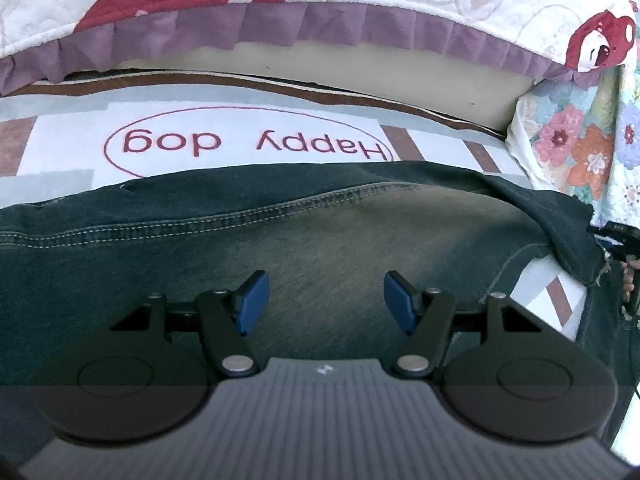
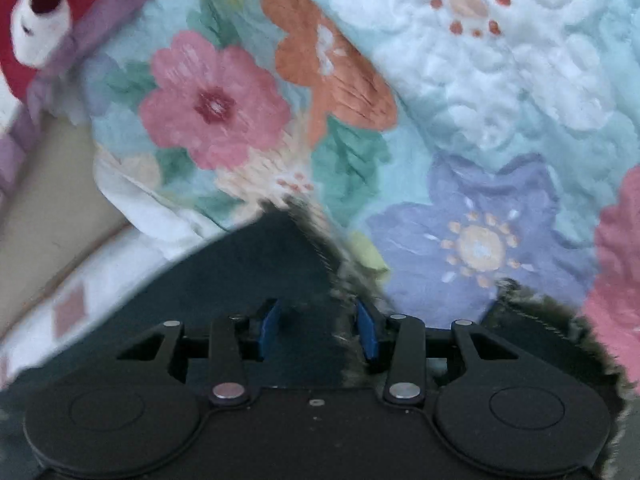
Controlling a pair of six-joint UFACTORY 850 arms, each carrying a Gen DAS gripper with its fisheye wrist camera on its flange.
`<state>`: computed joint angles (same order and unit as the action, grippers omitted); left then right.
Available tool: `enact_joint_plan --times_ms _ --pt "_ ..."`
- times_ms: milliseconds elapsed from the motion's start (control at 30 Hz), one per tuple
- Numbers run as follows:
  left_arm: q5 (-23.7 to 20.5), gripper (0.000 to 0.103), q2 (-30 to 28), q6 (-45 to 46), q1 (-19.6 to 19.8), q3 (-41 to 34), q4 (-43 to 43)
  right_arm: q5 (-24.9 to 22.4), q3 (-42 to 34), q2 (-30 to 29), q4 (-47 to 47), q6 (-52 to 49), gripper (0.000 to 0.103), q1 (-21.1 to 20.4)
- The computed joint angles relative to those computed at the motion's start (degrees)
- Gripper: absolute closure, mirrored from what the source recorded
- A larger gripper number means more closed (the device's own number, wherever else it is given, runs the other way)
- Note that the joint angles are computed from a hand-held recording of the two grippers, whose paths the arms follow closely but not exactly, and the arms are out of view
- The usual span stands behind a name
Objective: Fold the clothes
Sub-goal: 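Smooth the jeans with the open left gripper while the right gripper grasps the hem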
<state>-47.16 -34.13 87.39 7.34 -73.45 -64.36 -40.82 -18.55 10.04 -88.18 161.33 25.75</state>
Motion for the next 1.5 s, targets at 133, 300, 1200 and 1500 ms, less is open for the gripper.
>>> enact_joint_plan --times_ms 133,300,1200,1500 --pt "-0.34 0.04 -0.42 1.17 -0.03 -0.06 -0.68 2.2 1.81 2.99 -12.63 7.78 0.084 1.01" --pt "0.96 0.04 0.21 4.28 -0.36 1.03 -1.72 4.77 -1.06 0.32 -6.79 -1.74 0.074 0.82" --pt "2.55 0.04 0.57 5.27 -1.29 1.73 -1.24 3.24 -1.86 -2.63 -4.44 0.6 0.069 -2.35" --pt "2.86 0.04 0.45 5.14 -1.37 1.53 -1.19 7.37 -4.27 -4.21 8.25 -6.99 0.042 -4.83"
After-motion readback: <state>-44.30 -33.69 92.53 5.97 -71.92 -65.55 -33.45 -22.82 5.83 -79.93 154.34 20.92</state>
